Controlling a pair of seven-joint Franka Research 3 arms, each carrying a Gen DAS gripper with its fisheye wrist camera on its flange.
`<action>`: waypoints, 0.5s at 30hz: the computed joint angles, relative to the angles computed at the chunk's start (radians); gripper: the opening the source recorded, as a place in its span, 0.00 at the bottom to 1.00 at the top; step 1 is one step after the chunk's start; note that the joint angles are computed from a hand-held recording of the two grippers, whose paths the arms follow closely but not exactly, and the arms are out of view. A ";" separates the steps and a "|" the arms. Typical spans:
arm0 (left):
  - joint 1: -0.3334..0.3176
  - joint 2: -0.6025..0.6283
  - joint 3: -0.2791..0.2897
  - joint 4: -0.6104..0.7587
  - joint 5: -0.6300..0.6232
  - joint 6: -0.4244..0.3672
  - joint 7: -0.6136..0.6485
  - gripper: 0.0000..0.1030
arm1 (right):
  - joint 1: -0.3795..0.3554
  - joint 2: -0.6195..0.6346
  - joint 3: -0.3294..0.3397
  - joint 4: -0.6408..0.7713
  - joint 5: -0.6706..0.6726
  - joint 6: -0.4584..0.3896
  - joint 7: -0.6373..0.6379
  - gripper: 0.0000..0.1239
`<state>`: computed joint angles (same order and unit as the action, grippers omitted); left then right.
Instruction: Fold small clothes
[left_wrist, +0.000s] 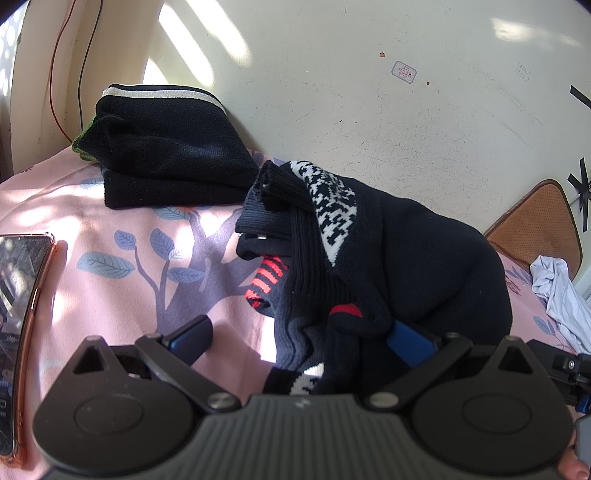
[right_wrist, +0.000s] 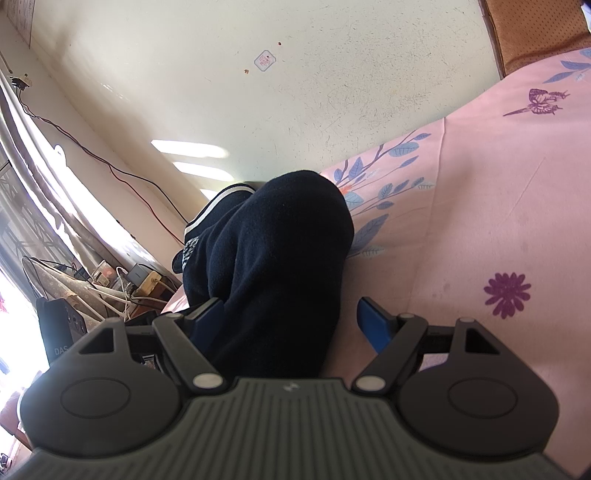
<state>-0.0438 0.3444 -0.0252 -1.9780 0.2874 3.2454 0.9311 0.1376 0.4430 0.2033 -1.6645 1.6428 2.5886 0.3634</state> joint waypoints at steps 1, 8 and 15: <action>0.001 0.000 -0.001 0.000 0.000 0.000 0.000 1.00 | 0.000 0.000 0.000 0.000 0.000 0.000 0.000 0.66; 0.012 0.000 -0.013 -0.001 -0.001 0.002 0.000 1.00 | 0.000 0.000 0.001 0.000 0.003 0.001 0.001 0.66; 0.015 0.003 -0.017 -0.001 -0.004 0.005 0.001 1.00 | 0.004 0.002 0.000 0.005 0.010 0.015 -0.001 0.66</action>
<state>-0.0285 0.3470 -0.0418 -1.9790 0.2838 3.2505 0.9320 0.1412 0.4445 0.2036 -1.6592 1.6528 2.6032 0.3627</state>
